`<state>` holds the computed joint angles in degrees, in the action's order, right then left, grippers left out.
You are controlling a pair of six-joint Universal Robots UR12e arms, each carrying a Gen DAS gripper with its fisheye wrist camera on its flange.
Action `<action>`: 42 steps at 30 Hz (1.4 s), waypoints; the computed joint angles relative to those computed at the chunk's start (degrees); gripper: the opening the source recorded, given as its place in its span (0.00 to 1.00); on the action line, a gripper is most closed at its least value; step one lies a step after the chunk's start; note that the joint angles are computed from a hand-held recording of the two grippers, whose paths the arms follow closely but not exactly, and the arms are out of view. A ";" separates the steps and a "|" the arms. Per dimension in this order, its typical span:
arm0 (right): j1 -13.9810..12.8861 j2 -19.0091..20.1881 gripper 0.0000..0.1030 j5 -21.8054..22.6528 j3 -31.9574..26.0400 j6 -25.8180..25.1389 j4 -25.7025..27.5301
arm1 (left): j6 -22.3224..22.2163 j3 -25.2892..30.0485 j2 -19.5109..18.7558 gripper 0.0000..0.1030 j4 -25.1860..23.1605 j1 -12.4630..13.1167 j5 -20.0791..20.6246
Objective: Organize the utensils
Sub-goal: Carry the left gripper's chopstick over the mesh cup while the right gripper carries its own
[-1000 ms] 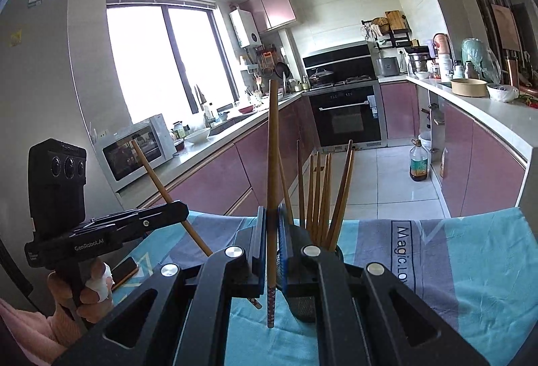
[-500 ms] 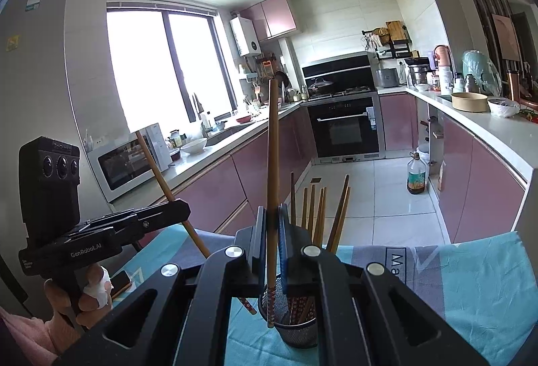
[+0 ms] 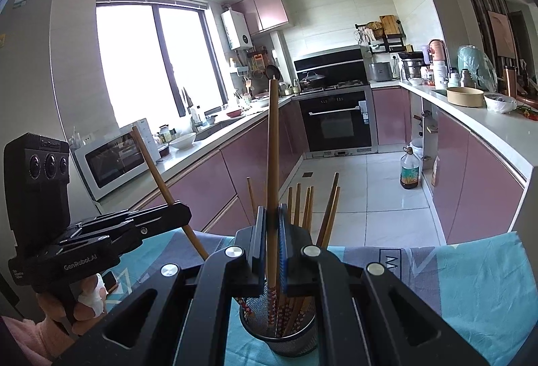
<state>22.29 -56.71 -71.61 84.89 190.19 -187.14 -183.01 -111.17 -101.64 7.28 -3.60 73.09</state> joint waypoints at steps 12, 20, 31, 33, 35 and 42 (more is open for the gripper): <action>0.39 0.66 0.05 -0.90 -1.04 -0.27 3.26 | 2.54 -0.45 1.63 0.07 -5.52 0.72 -1.12; 0.49 1.11 0.05 -0.65 -1.72 -0.65 5.31 | 3.03 0.30 1.96 0.07 -9.35 0.79 -1.80; 0.57 1.44 0.05 -0.41 -2.11 -1.30 7.20 | 4.98 1.18 2.00 0.07 -12.93 0.92 -1.99; 0.56 1.44 0.05 -0.37 -2.01 -1.28 7.39 | 5.14 1.25 1.96 0.07 -13.25 0.92 -1.97; 0.60 1.52 0.05 -0.39 -2.19 -1.29 7.71 | 5.24 1.24 1.85 0.07 -13.43 0.88 -1.79; 0.73 1.60 0.05 -0.48 -2.40 -1.70 8.66 | 5.43 1.53 1.60 0.07 -14.19 0.65 -1.68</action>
<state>23.02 -55.11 -72.09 82.48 188.50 -178.48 -177.58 -109.64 -100.04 -6.91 -2.95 71.41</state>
